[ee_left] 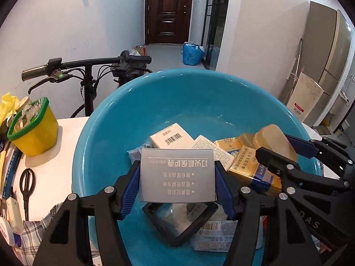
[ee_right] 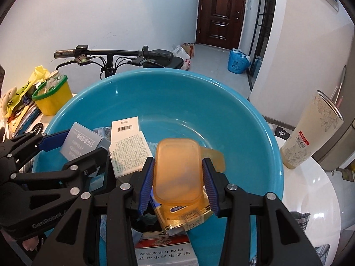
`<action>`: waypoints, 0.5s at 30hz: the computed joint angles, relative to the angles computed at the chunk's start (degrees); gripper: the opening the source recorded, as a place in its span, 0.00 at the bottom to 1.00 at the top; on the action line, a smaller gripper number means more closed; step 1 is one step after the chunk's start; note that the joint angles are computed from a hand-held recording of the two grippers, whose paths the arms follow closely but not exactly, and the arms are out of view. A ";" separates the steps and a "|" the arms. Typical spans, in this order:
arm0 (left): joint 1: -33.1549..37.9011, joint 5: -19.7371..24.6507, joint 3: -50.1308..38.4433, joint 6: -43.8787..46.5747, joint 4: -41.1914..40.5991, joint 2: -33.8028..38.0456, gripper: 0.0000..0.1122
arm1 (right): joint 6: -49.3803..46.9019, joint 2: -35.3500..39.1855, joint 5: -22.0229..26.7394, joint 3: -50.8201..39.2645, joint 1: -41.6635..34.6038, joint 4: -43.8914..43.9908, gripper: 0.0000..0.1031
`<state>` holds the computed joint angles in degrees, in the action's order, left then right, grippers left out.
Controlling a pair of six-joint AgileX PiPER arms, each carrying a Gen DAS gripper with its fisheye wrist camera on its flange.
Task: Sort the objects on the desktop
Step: 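Lower both held boxes into the basin and open both tools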
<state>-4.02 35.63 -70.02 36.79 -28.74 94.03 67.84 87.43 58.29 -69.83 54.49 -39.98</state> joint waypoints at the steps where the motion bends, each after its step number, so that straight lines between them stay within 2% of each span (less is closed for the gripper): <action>1: -0.07 -0.10 -0.08 -0.33 0.16 0.05 0.58 | -0.23 0.09 0.06 -0.13 -0.03 0.23 0.40; 4: 0.05 -1.09 0.08 -1.55 0.66 -0.11 0.58 | -1.01 0.51 -0.29 -0.53 -0.71 1.68 0.40; 15: 0.25 -0.45 -0.65 -2.75 1.53 0.42 0.58 | -3.26 2.06 0.20 -1.52 -1.97 4.47 0.41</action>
